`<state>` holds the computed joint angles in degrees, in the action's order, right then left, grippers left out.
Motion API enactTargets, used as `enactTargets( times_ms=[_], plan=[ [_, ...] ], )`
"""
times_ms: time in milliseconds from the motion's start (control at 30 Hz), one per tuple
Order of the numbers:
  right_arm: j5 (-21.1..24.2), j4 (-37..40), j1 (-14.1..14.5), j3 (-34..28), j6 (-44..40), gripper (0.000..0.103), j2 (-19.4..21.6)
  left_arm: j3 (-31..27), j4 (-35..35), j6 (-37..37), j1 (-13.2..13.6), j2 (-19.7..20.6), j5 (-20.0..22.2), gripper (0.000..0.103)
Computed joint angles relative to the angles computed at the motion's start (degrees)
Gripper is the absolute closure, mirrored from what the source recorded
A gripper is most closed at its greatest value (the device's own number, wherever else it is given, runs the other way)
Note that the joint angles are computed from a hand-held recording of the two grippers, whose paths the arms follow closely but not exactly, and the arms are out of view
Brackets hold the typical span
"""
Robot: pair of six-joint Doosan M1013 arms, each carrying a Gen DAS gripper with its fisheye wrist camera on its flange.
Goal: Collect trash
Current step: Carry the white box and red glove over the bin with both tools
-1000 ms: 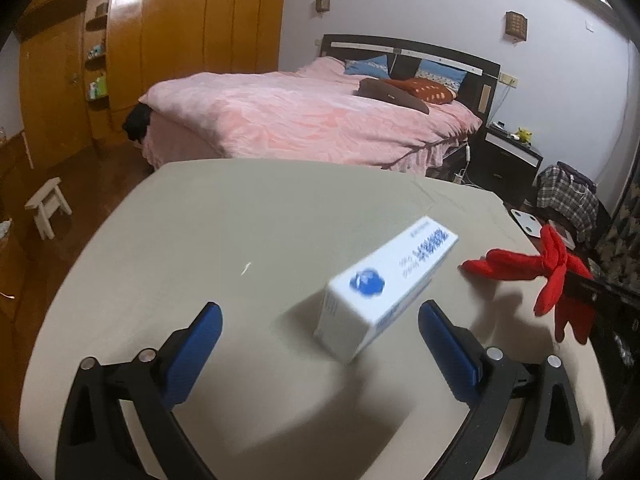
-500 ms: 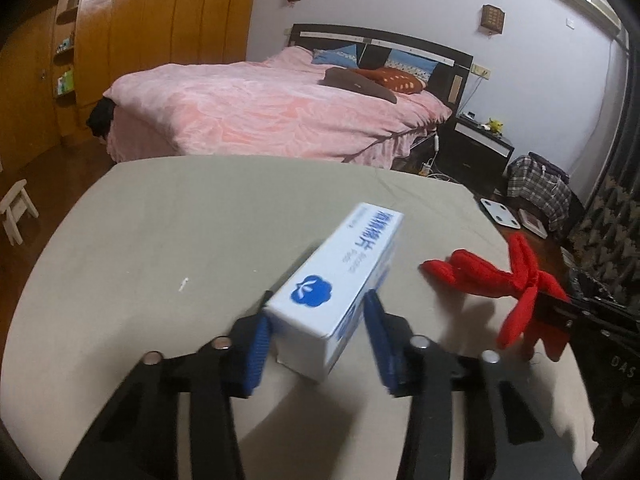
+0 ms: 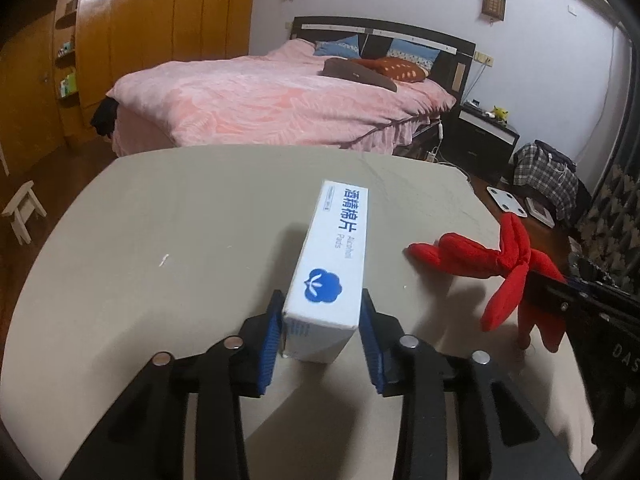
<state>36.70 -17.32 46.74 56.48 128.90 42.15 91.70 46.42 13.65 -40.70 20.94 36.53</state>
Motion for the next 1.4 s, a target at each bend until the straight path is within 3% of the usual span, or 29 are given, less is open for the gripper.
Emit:
enactTargets(
  times_ms=[67, 133, 167, 200, 233, 633, 1067, 1400],
  plan=[
    [-0.1, -0.1, -0.1, 0.0, 0.2, 0.091, 0.0, -0.3, 0.7, -0.8, 0.1, 0.2, 0.2, 0.051],
    [-0.2, -0.4, -0.2, -0.1, 0.5, 0.091, 0.0, -0.7, 0.2, -0.3, 0.3, 0.5, 0.0, 0.051],
    [-0.3, -0.4, -0.2, -0.1, 0.5, 0.091, 0.0, -0.8, -0.2, 0.1, 0.4, 0.6, 0.0, 0.053],
    [-0.3, -0.4, -0.2, -0.1, 0.6, 0.091, 0.0, -1.1, -1.0, 1.0, 0.5, 0.9, 0.0, 0.067],
    [-0.2, -0.4, -0.3, -0.2, 0.5, 0.091, 0.1, -1.3, -1.8, 1.8, 0.6, 1.1, 0.0, 0.069],
    [-1.9, -1.2, -0.4, 1.0, 1.0, 0.091, -1.1, -0.9, 3.6, -3.9, -1.8, -0.5, 3.4, 0.073],
    [-5.8, -6.4, 0.5, 6.5, 4.7, 0.091, -6.8, -1.8, 5.5, -5.4, -6.0, -3.4, 9.5, 0.073],
    [-8.1, -16.9, 1.3, 13.9, 14.7, 0.091, -13.4, -3.9, 6.8, -5.0, -9.3, -4.3, 10.5, 0.073]
  ],
)
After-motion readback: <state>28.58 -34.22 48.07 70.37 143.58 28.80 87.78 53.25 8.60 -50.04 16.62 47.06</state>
